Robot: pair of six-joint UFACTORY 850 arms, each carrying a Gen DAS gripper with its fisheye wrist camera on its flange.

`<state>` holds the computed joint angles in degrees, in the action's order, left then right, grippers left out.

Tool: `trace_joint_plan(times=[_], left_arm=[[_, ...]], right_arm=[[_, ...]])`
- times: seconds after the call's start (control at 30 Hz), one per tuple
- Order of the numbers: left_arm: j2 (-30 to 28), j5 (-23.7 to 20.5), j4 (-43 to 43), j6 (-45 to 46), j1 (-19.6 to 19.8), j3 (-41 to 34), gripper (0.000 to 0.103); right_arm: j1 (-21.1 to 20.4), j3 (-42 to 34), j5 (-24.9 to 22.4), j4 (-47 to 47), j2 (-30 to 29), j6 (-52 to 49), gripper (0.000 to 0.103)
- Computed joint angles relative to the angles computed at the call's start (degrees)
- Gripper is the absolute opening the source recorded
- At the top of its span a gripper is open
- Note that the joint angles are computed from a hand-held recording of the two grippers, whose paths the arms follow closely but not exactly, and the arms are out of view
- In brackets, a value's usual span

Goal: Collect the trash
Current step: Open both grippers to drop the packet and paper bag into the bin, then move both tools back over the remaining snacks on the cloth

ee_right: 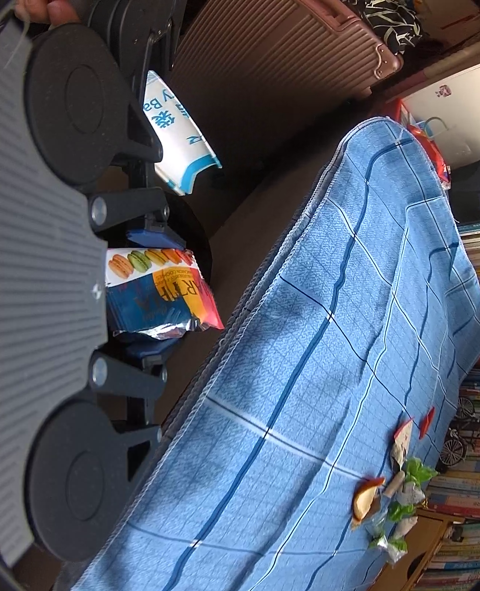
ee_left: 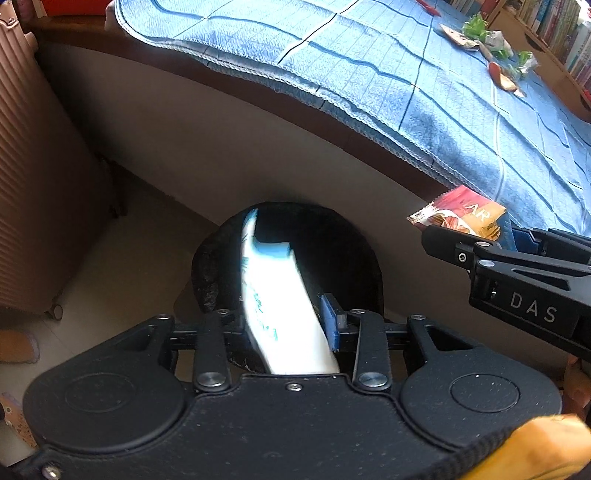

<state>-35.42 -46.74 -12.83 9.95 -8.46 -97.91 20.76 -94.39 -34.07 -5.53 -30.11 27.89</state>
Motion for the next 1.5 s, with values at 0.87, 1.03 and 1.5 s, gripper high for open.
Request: trace_joint_plan(times=[0.87, 1.03, 1.5], left_arm=[[3.3, 4.9, 4.9, -8.4, 0.0, 4.6, 0.079], [4.7, 5.5, 6.2, -10.0, -0.3, 5.2, 0.079], [8.5, 9.1, 6.4, -10.9, -3.5, 2.4, 0.088]], right_arm=[[-1.7, -0.1, 1.4, 6.5, -0.8, -8.2, 0.085], [-1.8, 0.9, 2.1, 6.9, 0.4, -8.7, 0.085], [-4.3, 5.9, 5.2, 2.4, 9.0, -2.7, 0.085]])
